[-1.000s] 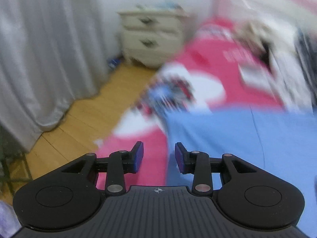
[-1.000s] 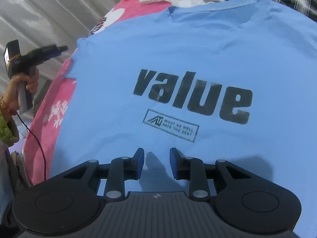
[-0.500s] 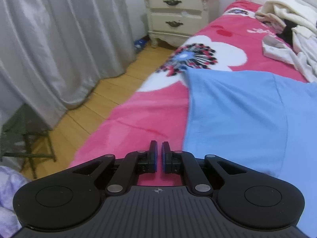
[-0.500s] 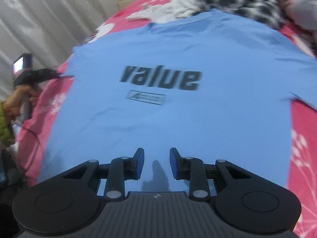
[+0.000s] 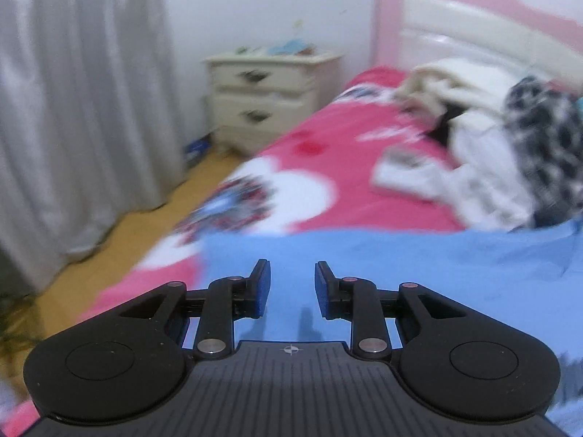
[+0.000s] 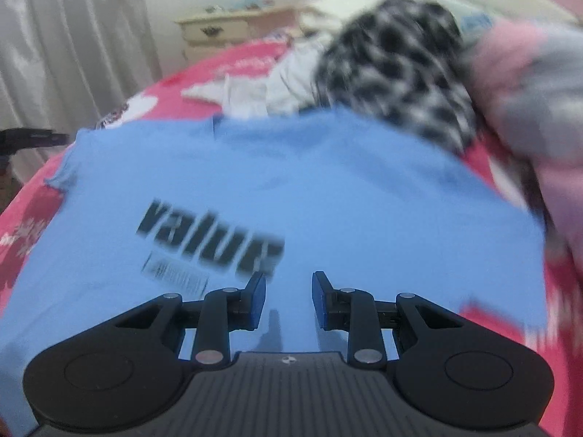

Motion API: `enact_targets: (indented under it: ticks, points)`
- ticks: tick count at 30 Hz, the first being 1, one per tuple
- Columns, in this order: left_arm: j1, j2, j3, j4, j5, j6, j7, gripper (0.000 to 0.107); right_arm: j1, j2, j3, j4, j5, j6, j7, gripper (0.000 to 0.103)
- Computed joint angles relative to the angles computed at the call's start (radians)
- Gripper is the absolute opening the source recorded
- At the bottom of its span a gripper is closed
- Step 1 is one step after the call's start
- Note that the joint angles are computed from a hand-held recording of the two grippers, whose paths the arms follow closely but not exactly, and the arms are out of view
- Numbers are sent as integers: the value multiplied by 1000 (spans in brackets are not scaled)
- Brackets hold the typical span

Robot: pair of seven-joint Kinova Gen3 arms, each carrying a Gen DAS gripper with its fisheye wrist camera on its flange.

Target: Fold clothes

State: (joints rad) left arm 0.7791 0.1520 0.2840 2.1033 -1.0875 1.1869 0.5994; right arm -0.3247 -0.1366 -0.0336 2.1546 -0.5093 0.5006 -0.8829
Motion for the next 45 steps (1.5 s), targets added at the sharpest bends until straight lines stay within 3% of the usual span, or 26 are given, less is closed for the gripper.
enact_targets:
  ticks: [3, 6, 10, 13, 16, 18, 21, 25, 29, 32, 36, 42, 45]
  points:
    - [14, 79, -86, -63, -69, -117, -15, 27, 27, 111, -74, -51, 20, -106, -9, 29]
    - [92, 155, -221, -130, -58, -215, -106, 27, 108, 226, -188, -108, 112, -215, -126, 26]
    - [157, 254, -326, -197, -40, -257, -269, 27, 122, 351, -207, -178, 213, -307, -288, 22]
    - [185, 284, -400, -209, -9, -282, -310, 29, 145, 419, -229, -221, 271, -351, -376, 19]
    - [191, 275, -430, -198, -5, -309, -299, 32, 188, 461, -254, -252, 221, -392, -423, 15]
    - [184, 248, -426, -188, 2, -315, -278, 33, 276, 476, -325, -265, 140, -413, -439, 15]
    - [193, 183, -426, -146, -3, -317, -179, 37, 393, 458, -389, -294, 18, -339, -453, 19]
    - [128, 87, -264, -80, -32, -205, -26, 50, 579, 401, -496, -313, -132, -176, -351, 20]
    - [44, -6, -84, -26, 8, -112, 1, 53, 730, 326, -584, -300, -256, -14, -199, 21]
    - [39, -64, -10, 2, 60, -37, 44, 56, 793, 260, -640, -256, -346, 29, -85, 21]
    - [-70, -129, 162, 7, 210, 59, 114, 60, 658, 212, -556, -265, -279, 111, -100, 22]
    - [-347, -314, 422, 111, 454, -47, 340, 60, 380, 162, -438, -376, -77, 238, -297, 26]
    - [-441, -338, 561, 129, 530, -45, 462, 60, 241, 215, -428, -484, 21, 344, -419, 33]
